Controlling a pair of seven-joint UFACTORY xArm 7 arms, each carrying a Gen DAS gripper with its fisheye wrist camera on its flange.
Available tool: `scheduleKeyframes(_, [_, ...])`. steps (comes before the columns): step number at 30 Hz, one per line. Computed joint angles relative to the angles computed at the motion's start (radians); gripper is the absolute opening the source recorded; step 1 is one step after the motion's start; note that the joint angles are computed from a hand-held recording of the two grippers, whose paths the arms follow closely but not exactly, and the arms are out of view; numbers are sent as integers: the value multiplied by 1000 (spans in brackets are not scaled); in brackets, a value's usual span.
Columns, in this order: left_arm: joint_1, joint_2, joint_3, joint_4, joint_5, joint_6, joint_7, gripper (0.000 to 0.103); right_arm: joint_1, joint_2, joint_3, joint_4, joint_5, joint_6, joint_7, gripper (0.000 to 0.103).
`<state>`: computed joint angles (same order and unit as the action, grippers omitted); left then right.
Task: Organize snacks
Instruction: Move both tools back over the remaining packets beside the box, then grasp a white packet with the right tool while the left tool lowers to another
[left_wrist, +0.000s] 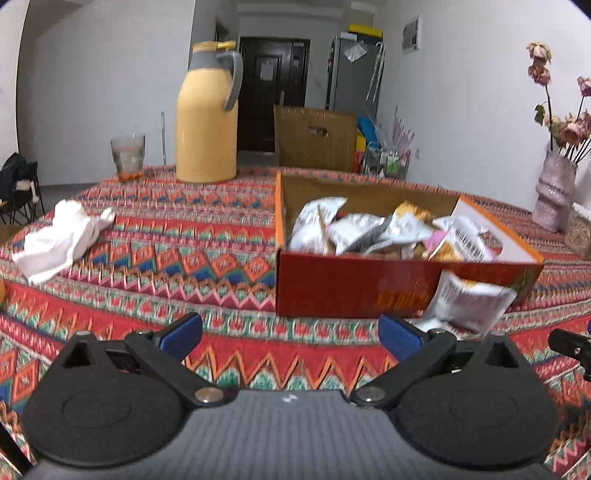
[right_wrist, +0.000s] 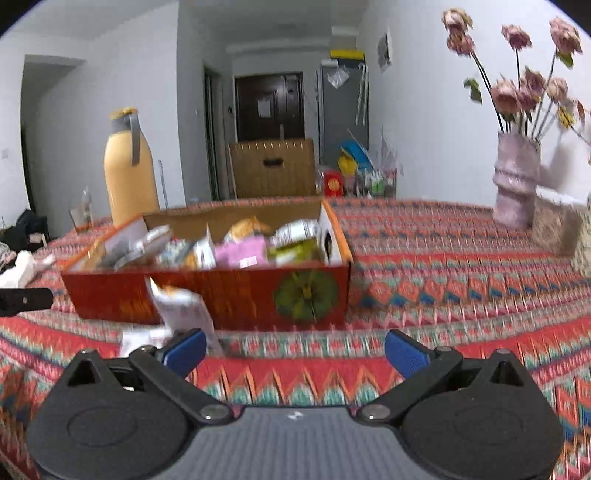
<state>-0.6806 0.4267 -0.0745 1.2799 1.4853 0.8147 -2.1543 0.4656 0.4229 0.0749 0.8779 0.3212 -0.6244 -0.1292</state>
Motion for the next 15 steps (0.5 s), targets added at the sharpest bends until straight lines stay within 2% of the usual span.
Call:
scheduleKeyframes(8, [-6,14,3,-11,47,0,-53,103,43,-1,-11,-2,47,10,-51,103])
scheduleKeyframes(15, [6,9,-1,-18,61,-19,-85,103,69,37,-20,104,42,86,-109,103])
